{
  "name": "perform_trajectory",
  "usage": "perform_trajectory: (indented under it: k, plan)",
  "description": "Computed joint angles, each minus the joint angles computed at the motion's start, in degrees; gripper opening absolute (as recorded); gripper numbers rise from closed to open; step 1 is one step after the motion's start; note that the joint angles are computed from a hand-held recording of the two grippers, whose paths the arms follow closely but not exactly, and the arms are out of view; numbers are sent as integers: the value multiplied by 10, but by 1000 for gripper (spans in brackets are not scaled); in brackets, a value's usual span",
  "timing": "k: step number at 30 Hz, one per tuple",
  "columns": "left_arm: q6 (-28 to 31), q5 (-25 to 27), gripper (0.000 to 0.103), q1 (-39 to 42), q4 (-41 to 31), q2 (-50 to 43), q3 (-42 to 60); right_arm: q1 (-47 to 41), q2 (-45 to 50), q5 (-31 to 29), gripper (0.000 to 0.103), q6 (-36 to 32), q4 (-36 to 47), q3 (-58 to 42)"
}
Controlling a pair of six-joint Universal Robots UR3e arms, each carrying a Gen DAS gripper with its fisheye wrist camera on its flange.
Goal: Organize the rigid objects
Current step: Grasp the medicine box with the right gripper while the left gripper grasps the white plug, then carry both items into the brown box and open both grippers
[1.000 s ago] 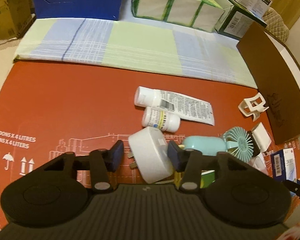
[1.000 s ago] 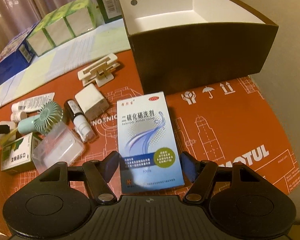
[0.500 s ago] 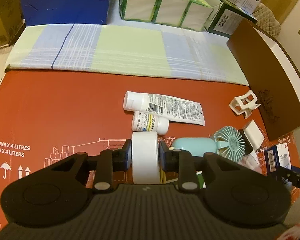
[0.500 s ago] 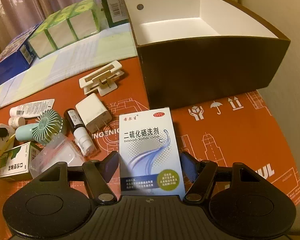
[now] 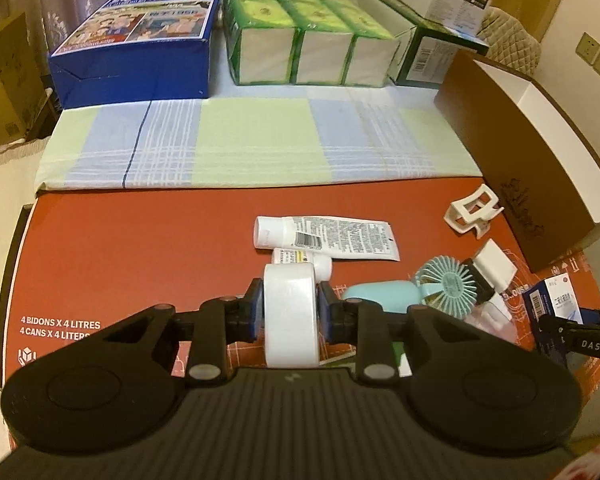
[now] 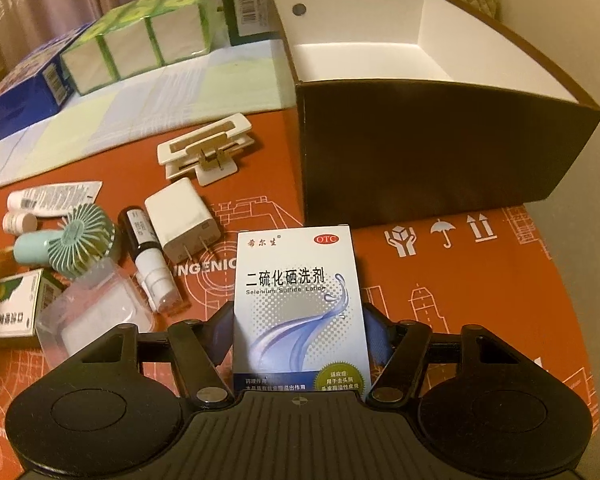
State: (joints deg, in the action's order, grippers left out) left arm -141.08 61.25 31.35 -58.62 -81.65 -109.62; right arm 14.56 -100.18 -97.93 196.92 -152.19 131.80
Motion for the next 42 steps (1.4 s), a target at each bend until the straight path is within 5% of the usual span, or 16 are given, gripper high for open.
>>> perform_trajectory:
  k: [14, 25, 32, 42]
  plan:
    - [-18, -40, 23, -56, -71, 102, 2, -57, -210, 75, 61, -80, 147, -10]
    - [-222, 35, 23, -295, 77, -10, 103, -384, -347, 344, 61, -358, 365, -90]
    - [-326, 94, 23, -445, 145, -179, 263, -492, -239, 411, 61, -457, 339, -157]
    - [-379, 164, 23, -561, 63, -416, 569, -497, -33, 410, 61, -482, 205, -224]
